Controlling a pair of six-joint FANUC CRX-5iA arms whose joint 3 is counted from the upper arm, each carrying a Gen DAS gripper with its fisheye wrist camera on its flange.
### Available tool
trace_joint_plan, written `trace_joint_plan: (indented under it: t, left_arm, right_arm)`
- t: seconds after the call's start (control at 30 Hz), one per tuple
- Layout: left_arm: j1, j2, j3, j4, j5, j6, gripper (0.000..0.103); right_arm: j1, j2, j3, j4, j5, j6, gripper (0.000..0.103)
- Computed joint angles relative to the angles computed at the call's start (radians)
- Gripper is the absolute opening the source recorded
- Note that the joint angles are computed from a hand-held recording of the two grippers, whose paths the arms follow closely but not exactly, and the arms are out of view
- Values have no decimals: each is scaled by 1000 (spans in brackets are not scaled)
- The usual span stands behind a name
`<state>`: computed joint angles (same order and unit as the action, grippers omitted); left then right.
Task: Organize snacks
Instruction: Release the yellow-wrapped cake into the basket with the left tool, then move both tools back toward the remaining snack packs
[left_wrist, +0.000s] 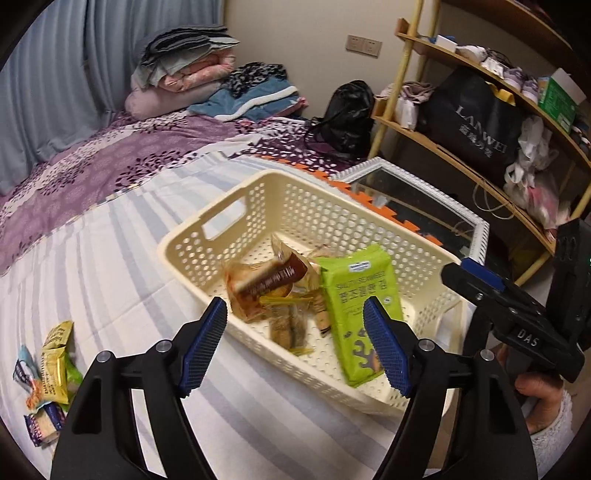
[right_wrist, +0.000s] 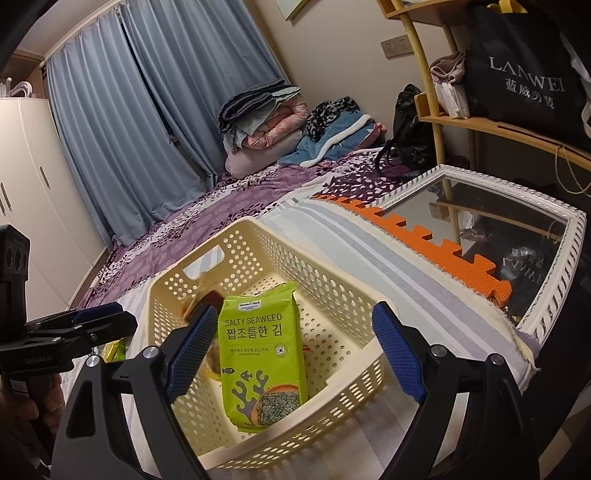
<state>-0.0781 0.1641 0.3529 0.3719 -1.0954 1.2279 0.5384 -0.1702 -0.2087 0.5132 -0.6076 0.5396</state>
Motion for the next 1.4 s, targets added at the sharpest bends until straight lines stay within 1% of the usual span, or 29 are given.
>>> trace_joint_plan:
  t: [0.03,0.17,0.33,0.43,0.73,1.4]
  left_arm:
    - [2,-4,-1,-9,5,6,86]
    - [4,-19,-1,-52,23,21,94]
    - [8,-26,1,-78,20,29,95]
    - [12,-36,-4,-96,28,39,98]
    - [27,-64,-22,-135,43,85,99]
    - [122,-153,-107,-173,63,159,99]
  right_arm:
    - [4,1,1,3,1,1,85]
    - [11,6,8,9,2,1,85]
    - [16,11,14,22,2,-8,85]
    - [21,12,18,31,1,-11,85]
    - [39,20,30,64,3,-11,85]
    - [122,61,100,4,21,90,85]
